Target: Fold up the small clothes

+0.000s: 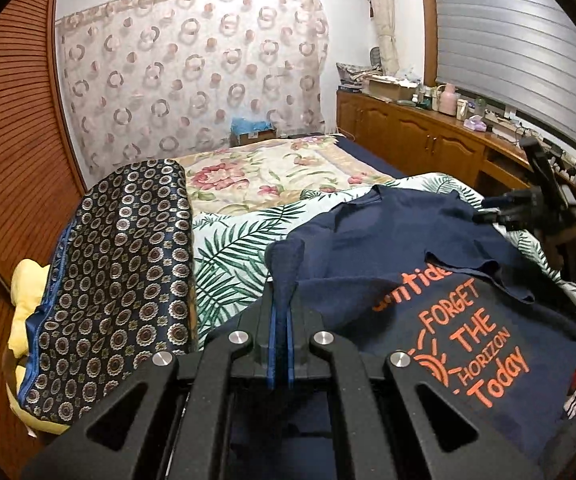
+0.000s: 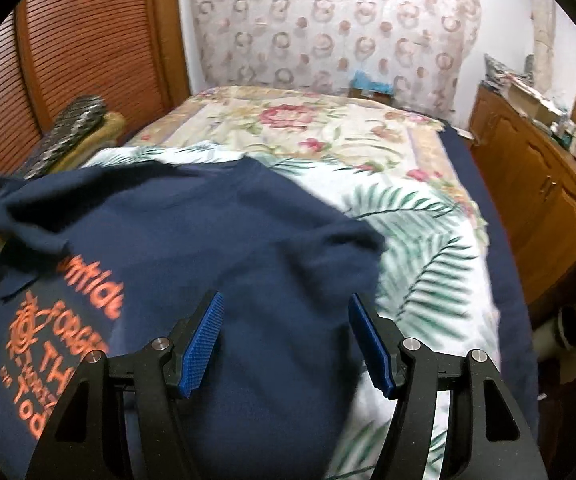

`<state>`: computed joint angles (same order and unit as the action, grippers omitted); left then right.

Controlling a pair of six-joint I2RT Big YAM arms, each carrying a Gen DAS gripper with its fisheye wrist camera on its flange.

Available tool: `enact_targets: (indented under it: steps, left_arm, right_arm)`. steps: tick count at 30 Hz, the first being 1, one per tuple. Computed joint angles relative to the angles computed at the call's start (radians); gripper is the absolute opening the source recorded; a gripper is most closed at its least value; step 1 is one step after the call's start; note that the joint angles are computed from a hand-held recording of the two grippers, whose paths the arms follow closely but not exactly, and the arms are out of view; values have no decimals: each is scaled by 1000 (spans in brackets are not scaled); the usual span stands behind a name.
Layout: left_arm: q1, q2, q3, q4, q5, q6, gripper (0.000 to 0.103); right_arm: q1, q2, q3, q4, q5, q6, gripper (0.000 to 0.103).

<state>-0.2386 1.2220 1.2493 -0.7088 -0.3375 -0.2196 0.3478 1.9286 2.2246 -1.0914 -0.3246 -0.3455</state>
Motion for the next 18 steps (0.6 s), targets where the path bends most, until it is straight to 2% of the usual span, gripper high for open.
enact_targets:
  steps: [3, 9, 11, 13, 14, 15, 16, 17, 18]
  left_arm:
    - [1, -7, -15, 12, 1, -6, 4]
    - [12, -16, -40, 29, 15, -7, 4]
    - [19, -21, -49, 30, 23, -12, 4]
    - [21, -30, -62, 34, 28, -14, 4]
    - [21, -36, -68, 34, 30, -17, 4]
    - [19, -45, -73, 31, 35, -18, 4]
    - [11, -54, -77, 29, 20, -26, 4]
    - [1, -61, -74, 8, -8, -35, 4]
    - [-11, -81, -80, 5, -29, -43, 4]
  right_arm:
    - [-8, 71, 108, -53, 24, 18, 66]
    - [-4, 171, 248, -109, 45, 37, 65]
    - [1, 230, 345, -168, 54, 63, 61]
    - [4, 245, 369, -168, 52, 74, 54]
    - [5, 275, 427, -192, 43, 76, 40]
    - [5, 282, 439, -196, 41, 74, 19]
    - [8, 264, 412, -183, 47, 60, 5]
    - [13, 218, 335, -131, 57, 42, 5]
    - [15, 144, 213, -34, 64, 32, 5]
